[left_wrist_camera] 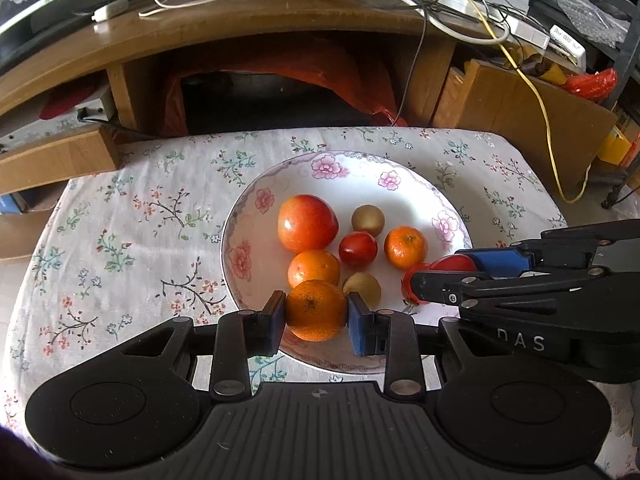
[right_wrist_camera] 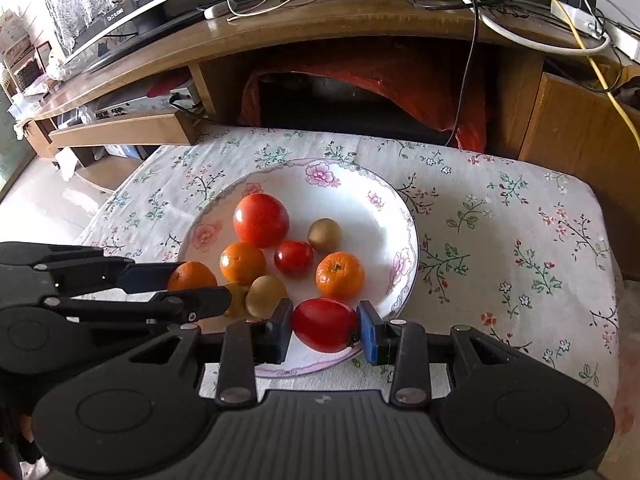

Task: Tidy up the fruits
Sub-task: 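Carry the orange and red tomato over the bowl with both tools, then lower the orange and red tomato into the bowl, opening both tools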

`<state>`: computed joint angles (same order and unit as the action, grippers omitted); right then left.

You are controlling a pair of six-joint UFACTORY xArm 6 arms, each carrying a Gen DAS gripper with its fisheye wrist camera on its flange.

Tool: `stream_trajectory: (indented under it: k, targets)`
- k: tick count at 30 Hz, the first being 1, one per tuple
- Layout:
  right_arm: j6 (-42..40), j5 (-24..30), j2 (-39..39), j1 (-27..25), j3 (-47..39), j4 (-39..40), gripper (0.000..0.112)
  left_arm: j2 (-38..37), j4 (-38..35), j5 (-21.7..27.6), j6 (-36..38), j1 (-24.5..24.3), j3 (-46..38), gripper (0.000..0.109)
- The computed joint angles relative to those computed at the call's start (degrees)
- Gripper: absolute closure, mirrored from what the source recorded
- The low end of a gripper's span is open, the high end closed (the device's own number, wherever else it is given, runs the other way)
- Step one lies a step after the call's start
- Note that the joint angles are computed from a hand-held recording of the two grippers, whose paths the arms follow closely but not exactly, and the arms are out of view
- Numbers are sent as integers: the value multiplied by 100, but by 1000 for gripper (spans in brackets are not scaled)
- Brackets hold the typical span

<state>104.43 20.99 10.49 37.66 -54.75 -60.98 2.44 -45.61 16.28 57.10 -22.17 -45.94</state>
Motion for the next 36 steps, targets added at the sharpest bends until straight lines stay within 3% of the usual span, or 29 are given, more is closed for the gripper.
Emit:
stream_trajectory:
  k: [22,33,36]
  targets:
    - [612,-97,229,-256,-281,-521,76,384,-88,-138,-242,-17,-332,68]
    - [1261,-105,151,-304,-244,-979,76,330,-418,-178,-59,-17,-335,61]
    - [1396,-124,107,-312,-211,-1067,76,297,-489,-138,7,-5,-321,53]
